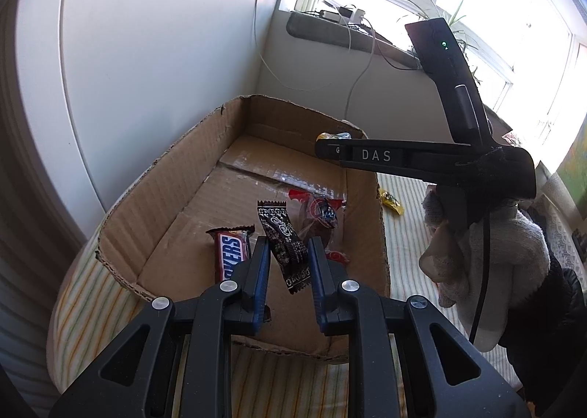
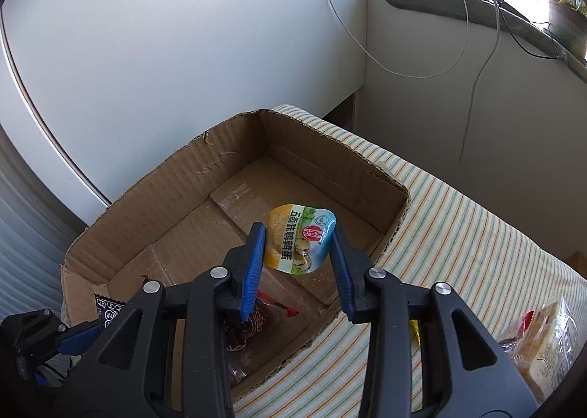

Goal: Organize snacks
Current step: 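Carry both snacks into the cardboard box and open both tools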

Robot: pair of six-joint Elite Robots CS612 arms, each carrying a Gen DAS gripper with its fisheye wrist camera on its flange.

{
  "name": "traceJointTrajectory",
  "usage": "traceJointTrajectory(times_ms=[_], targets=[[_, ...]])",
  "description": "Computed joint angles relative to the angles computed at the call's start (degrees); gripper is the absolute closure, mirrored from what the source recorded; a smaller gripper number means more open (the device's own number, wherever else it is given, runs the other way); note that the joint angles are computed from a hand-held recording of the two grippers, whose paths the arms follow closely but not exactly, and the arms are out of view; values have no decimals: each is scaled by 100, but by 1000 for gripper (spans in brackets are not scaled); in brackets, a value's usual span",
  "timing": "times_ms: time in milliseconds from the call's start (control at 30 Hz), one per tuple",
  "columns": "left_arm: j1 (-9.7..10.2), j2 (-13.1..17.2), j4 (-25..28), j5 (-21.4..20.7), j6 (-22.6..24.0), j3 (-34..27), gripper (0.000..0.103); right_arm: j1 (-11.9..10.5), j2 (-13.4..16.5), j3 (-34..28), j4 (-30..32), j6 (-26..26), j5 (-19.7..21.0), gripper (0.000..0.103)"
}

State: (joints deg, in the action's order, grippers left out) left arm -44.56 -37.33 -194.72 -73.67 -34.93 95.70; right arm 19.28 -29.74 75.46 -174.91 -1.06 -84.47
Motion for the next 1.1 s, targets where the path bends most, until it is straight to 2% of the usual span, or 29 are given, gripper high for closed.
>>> traceJointTrajectory(times_ms=[133, 233, 267, 300, 333, 433, 733, 1100], targets=[[6, 7, -7, -6, -11, -12, 83, -1, 3, 5, -21, -17, -6, 65], [1, 1, 1, 29, -27, -8, 82, -1, 1, 11, -47, -67, 10, 60], [-3, -4, 28, 47, -55, -7, 72, 1, -4, 17, -62, -83, -1, 58], [-4, -5, 24, 65, -92, -4, 59, 6, -6, 23, -95, -84, -31, 45], [-10, -3, -10, 97, -135, 5, 54, 11, -7, 34, -154, -77, -69, 31], [-17, -7, -52, 128, -176, 22, 52, 11, -29, 91, -326, -44, -90, 13], [-59, -48, -86, 180, -170, 91, 52, 13, -166, 299, -514, -89, -106, 12], [-177, -120, -271, 241, -142, 173, 52, -60, -515, 906, -1090, -9, -149, 12]])
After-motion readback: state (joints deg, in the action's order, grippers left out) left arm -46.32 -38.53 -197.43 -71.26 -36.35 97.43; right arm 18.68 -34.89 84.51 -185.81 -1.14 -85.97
